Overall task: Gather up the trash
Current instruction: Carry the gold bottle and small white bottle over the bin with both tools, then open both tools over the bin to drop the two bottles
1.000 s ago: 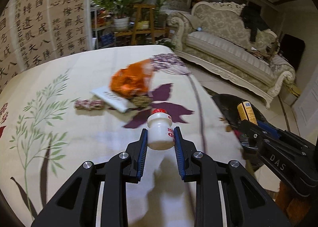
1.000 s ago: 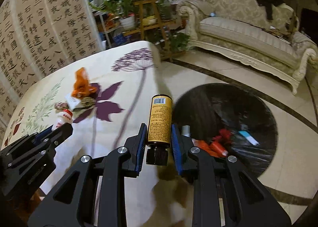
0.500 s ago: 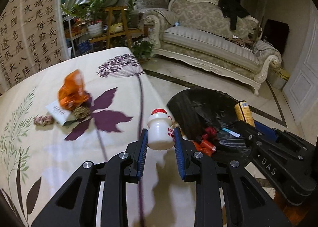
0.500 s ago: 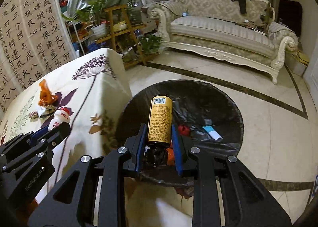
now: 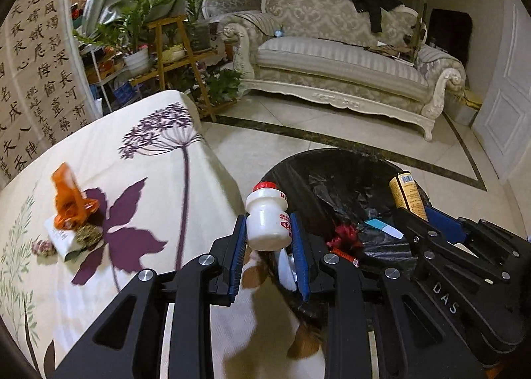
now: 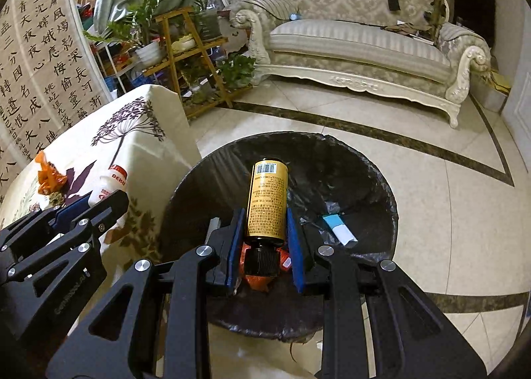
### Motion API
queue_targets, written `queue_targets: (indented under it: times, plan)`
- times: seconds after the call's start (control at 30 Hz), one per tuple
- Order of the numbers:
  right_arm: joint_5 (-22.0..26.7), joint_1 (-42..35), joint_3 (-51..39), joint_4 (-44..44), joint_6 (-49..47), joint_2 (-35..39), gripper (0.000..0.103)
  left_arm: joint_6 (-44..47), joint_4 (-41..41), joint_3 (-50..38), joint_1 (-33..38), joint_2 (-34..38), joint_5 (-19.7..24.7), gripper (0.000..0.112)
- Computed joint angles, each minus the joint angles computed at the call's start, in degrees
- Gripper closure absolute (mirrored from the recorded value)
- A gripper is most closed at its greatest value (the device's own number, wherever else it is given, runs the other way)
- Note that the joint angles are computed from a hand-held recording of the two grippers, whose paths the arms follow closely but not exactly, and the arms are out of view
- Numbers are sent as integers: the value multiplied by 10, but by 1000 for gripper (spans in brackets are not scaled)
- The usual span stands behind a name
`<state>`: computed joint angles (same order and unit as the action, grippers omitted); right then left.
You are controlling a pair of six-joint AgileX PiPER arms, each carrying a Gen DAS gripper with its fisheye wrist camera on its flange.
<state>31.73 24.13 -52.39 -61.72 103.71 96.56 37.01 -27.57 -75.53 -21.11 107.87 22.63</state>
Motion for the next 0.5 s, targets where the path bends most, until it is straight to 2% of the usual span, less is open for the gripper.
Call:
queue_targets:
  times: [0.07,0.17,0.23,0.5]
  plan:
    - [-10,-11,-1,2,-4,3,78,-17,15,-14,-4,10,5,84]
    - [-31,-26,3,1,0,7,76,-42,37,-28,-9,20,13,70]
    - [-34,-30,6,-2,7,8,65,-46,38,-29,-10,21,12,60]
    - [-24,-29,8,2,12,6,63,-54,32,-25,-3,16,11,49]
